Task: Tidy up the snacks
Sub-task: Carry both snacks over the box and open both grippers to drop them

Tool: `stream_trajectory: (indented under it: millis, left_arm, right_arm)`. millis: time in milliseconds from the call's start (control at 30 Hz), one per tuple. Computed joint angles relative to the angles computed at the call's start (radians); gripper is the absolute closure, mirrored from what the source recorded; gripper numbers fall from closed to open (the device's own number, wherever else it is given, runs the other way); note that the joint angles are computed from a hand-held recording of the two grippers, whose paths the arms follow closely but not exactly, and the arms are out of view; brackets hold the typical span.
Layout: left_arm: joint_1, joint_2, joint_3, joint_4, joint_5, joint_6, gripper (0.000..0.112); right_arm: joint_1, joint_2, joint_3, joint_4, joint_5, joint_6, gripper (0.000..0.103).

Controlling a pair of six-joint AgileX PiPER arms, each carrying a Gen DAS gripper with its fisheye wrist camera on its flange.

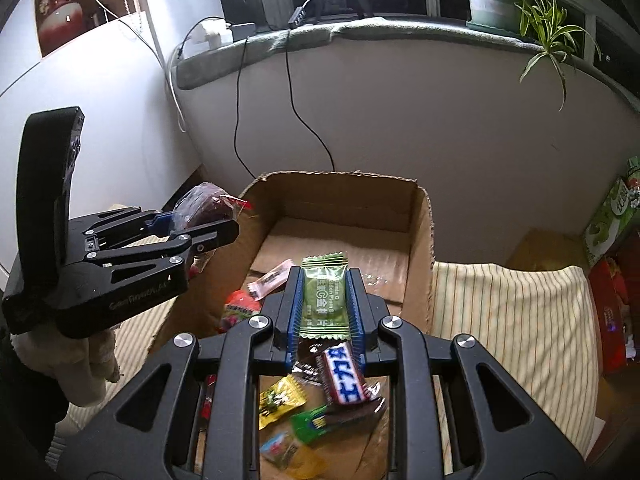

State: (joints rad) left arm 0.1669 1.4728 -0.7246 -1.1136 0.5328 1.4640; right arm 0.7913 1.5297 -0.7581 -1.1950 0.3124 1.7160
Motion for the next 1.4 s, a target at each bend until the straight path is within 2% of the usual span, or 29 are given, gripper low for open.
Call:
stream_trajectory:
  millis: [167, 500, 600, 633, 733, 767, 833, 967, 1100, 1400]
  left_arm:
    - [-0.033, 0.022, -0.017, 0.003, -0.019, -0.013, 0.081]
    - [-0.071, 0.028, -0.025, 0.009, -0.039, -0.040, 0.081]
    - [-0.074, 0.023, -0.024, 0.016, -0.040, -0.049, 0.076]
    - [-0.075, 0.022, -0.025, 0.019, -0.040, -0.052, 0.073]
    - [-0.074, 0.014, -0.022, 0.013, -0.041, -0.050, 0.072]
    - [-0.072, 0.011, -0.020, 0.012, -0.038, -0.049, 0.072]
    - [-0.069, 0.003, -0.016, 0.011, -0.037, -0.046, 0.063]
    - [-0.057, -0.019, -0.004, 0.006, -0.027, -0.039, 0.062]
    - [-0.032, -0.051, 0.007, 0.014, -0.001, -0.043, 0.062]
    - [0.062, -0.172, 0.047, 0.026, 0.094, -0.037, 0.044]
  right_arm:
    - [-0.036, 0.026, -0.015, 0.019, -0.021, -0.038, 0.081]
    - [-0.046, 0.044, -0.010, -0.017, -0.029, 0.000, 0.080]
    - [-0.050, 0.044, -0.011, -0.010, -0.032, -0.006, 0.079]
    - [-0.051, 0.042, -0.007, -0.014, -0.033, -0.001, 0.077]
    - [-0.043, 0.037, -0.003, -0.033, -0.022, 0.019, 0.058]
    - [-0.037, 0.035, -0.004, -0.036, -0.015, 0.022, 0.055]
    - [-0.028, 0.030, -0.002, -0.029, -0.006, 0.020, 0.054]
    - [-0.004, 0.014, 0.005, -0.036, 0.025, 0.044, 0.043]
    - [0.022, -0.005, 0.014, -0.033, 0.055, 0.056, 0.038]
    - [0.125, -0.061, 0.030, 0.000, 0.161, 0.069, 0.021]
